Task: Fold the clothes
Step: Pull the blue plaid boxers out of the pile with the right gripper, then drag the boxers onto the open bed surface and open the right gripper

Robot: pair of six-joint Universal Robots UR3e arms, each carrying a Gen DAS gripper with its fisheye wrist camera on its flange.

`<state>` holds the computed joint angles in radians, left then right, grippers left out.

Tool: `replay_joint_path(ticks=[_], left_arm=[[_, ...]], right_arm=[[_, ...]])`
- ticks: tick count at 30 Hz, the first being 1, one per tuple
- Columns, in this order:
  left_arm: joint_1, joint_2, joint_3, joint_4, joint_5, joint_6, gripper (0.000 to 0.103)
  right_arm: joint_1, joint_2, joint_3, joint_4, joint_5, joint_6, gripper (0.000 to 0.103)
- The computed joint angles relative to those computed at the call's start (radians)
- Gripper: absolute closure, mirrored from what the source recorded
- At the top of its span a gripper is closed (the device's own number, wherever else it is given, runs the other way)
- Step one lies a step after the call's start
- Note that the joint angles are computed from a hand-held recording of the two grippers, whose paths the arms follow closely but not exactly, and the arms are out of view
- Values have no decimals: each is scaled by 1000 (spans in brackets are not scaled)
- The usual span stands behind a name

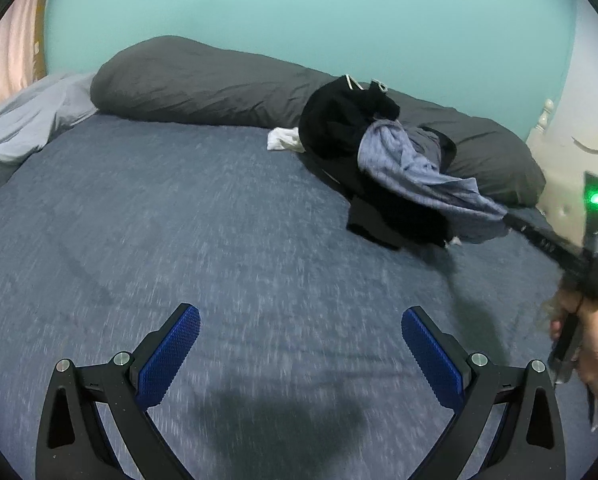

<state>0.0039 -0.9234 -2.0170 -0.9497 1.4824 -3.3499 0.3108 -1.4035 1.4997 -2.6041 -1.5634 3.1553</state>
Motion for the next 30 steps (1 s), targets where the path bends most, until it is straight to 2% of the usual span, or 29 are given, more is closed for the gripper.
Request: replay_joint_path(ticks=[8, 14, 22, 27, 30], left_arm=[[-217, 97, 97, -175, 123, -148, 0], [-539, 96, 168, -256, 347, -355, 0], [-985, 1, 242, -347, 644, -686, 0], [-1095, -8, 200, -361, 688, -799, 0], [-1141, -8, 141, -332, 703, -851, 0]], right_arm=[[78, -313, 67, 214, -16, 11, 103], [188, -500, 49, 388, -69, 55, 103], [369, -639, -9, 574, -130, 157, 103], [453, -773, 174, 563, -144, 263, 103], [406, -905, 353, 536, -115, 286, 103]])
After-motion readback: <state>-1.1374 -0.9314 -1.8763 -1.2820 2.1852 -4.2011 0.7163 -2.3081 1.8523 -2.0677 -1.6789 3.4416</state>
